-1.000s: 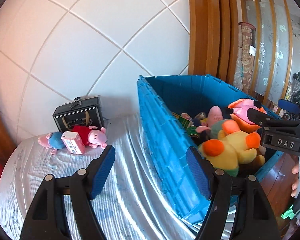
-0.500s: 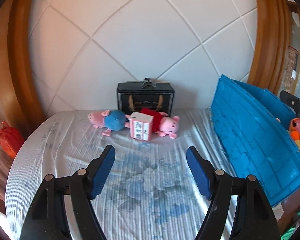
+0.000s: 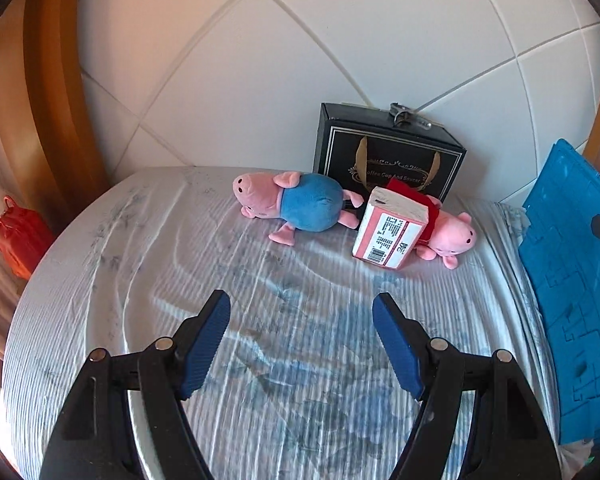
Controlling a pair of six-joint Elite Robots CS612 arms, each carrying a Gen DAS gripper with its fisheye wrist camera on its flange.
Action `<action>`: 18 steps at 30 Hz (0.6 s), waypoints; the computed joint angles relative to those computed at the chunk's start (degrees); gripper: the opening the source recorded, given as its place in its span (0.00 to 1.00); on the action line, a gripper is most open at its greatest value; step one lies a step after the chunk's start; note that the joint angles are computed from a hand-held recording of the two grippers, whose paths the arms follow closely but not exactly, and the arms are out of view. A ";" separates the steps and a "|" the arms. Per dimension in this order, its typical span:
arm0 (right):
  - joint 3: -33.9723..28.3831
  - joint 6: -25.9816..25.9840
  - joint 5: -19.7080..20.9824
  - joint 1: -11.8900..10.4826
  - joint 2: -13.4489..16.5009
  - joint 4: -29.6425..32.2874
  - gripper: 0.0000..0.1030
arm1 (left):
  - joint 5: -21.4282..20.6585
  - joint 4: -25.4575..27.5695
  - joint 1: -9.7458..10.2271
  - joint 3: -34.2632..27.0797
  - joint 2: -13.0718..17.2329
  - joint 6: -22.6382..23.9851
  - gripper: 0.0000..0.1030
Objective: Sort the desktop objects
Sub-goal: 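Withdraw both grippers from the bin back toward the bed, then grasp the red-white medicine box with the left gripper while the right grasps the red-shirted pig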
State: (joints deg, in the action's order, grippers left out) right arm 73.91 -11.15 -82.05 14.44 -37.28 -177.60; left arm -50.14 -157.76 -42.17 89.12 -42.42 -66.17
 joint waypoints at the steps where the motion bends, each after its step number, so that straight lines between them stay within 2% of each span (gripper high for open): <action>1: -2.02 -0.24 -0.52 0.22 1.39 1.87 1.00 | -1.31 0.59 0.75 -1.47 1.09 0.62 0.71; 5: -8.45 -0.33 -2.34 0.35 5.89 8.52 1.00 | -5.15 1.75 2.84 -8.58 6.14 2.24 0.71; 9: -12.95 0.30 -2.51 -0.30 9.48 11.75 1.00 | -3.92 4.71 3.25 -18.56 12.67 2.07 0.71; 12: -15.51 1.22 -2.18 -0.95 11.76 12.55 1.00 | 0.17 11.67 2.90 -28.28 18.23 -0.95 0.71; 14: -17.66 2.10 -1.82 -1.43 13.32 13.96 1.00 | 2.92 19.92 2.90 -36.09 22.16 -4.35 0.71; 18: -21.62 3.10 -1.19 -2.23 16.05 16.28 1.00 | 3.41 26.36 3.95 -47.75 28.51 -8.97 0.71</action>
